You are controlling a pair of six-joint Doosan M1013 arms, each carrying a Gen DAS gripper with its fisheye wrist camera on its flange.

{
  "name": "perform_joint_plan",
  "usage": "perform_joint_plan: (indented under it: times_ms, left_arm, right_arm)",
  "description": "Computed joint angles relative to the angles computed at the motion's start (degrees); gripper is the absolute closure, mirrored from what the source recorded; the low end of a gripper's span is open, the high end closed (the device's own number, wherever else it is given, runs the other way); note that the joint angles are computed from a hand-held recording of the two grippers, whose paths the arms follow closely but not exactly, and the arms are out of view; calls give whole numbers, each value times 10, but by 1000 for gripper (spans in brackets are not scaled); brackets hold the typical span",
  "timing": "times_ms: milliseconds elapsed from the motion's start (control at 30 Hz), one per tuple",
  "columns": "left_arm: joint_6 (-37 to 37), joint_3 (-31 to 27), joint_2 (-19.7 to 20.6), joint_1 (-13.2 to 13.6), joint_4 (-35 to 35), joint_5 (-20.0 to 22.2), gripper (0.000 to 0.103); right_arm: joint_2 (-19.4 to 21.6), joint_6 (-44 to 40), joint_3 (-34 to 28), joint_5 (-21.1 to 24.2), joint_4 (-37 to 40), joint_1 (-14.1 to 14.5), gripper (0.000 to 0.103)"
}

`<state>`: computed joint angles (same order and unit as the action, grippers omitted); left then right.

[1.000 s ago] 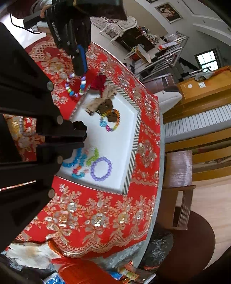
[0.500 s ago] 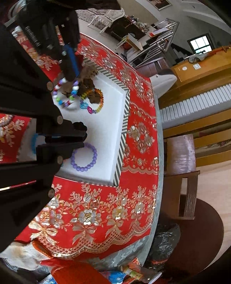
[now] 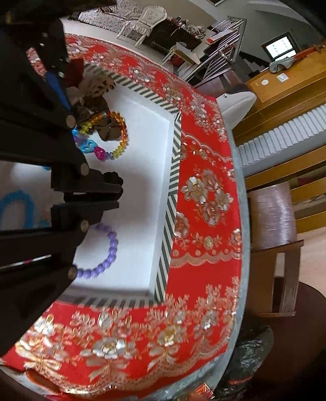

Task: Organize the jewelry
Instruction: 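Carry the bead bracelet into the tray with the left tool while the right tool drops the scrunchie there, then withdraw both tools from the tray toward the remaining jewelry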

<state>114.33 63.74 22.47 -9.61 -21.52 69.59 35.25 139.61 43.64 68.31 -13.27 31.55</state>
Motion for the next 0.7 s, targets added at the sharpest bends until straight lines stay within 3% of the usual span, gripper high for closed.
perform_joint_plan:
  times_ms: [200,267,300,333,500,633,700]
  left_arm:
    - [-1,13,-5,2,3,-4,91]
    - [1,16,-7,2,3,-8,91]
    - [1,19,-9,1,8,-9,90]
    - [0,21,-10,0,13,-10,90]
    - [0,29,-15,0,9,-9,86]
    - [7,42,-25,-2,12,-23,86]
    - [6,45,-27,-1,11,-24,86]
  right_arm:
    - [27,-15,-26,36,7,-2,95]
    - [32,-31,-34,60,1,1,82]
    - [27,-34,-27,58,-1,3,72]
    - [20,-35,-18,50,0,4,69]
    - [-11,-36,17,38,15,9,68]
    - [-37,-25,51,17,-6,20,52]
    - [-48,-16,69,8,-6,23,51]
